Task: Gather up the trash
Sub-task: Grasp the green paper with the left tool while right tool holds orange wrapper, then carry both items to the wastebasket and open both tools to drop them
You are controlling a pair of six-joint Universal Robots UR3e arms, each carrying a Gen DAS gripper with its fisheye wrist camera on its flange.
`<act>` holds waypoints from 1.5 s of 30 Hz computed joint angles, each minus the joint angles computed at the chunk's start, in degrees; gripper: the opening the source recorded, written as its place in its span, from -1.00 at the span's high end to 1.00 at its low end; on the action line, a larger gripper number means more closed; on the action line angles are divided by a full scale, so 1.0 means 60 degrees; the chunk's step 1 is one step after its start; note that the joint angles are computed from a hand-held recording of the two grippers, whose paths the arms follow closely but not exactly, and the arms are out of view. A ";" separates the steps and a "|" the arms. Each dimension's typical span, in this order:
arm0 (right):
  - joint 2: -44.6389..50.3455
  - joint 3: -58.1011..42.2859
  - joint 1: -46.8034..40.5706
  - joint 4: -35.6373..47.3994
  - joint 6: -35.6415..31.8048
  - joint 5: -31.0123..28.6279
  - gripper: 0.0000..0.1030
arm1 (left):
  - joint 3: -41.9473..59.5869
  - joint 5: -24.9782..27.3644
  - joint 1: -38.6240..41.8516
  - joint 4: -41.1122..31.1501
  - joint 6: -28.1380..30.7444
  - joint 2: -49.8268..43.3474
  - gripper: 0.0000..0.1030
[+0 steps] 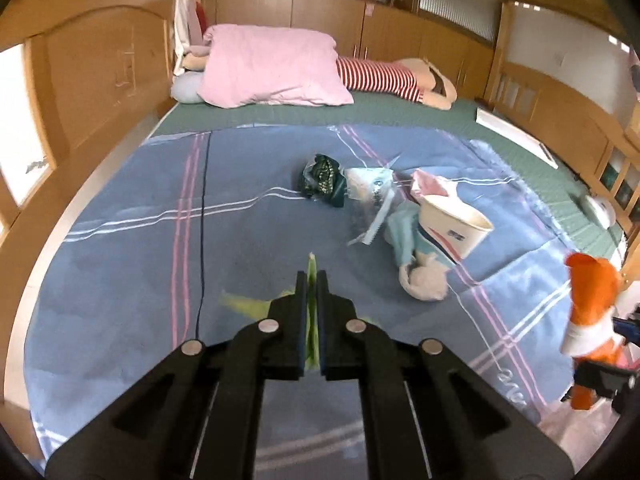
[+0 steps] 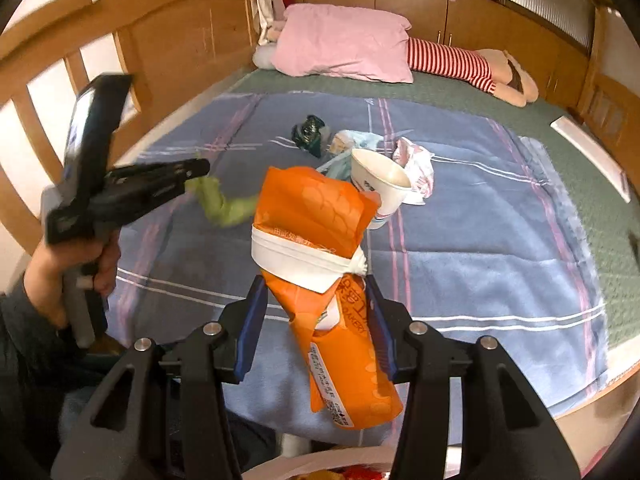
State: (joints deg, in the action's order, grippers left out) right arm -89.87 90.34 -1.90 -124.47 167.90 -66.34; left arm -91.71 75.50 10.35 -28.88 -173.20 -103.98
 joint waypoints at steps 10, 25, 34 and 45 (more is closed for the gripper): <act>0.3934 -0.3252 -0.0877 0.4186 0.0606 0.3391 0.05 | -0.1253 -0.0038 0.0769 -0.0389 -0.0098 0.0730 0.89; 0.5564 -0.4522 -0.0701 0.2557 0.2810 0.1233 -0.18 | -0.0957 -0.0423 0.1326 -0.1014 -0.0787 0.0533 0.30; 0.5869 -0.4886 -0.0266 0.2649 0.2420 0.0548 0.14 | -0.0908 -0.0261 0.1149 -0.1058 -0.0656 0.0510 0.24; 0.6795 -0.6089 0.0648 0.3194 0.2052 0.1875 0.14 | -0.0997 -0.0229 0.1434 -0.1103 -0.1111 0.0556 0.16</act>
State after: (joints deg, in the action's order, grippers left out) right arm -49.10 53.81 1.99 -105.30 180.21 -55.09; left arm -97.69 74.13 18.95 -35.50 -179.87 -100.65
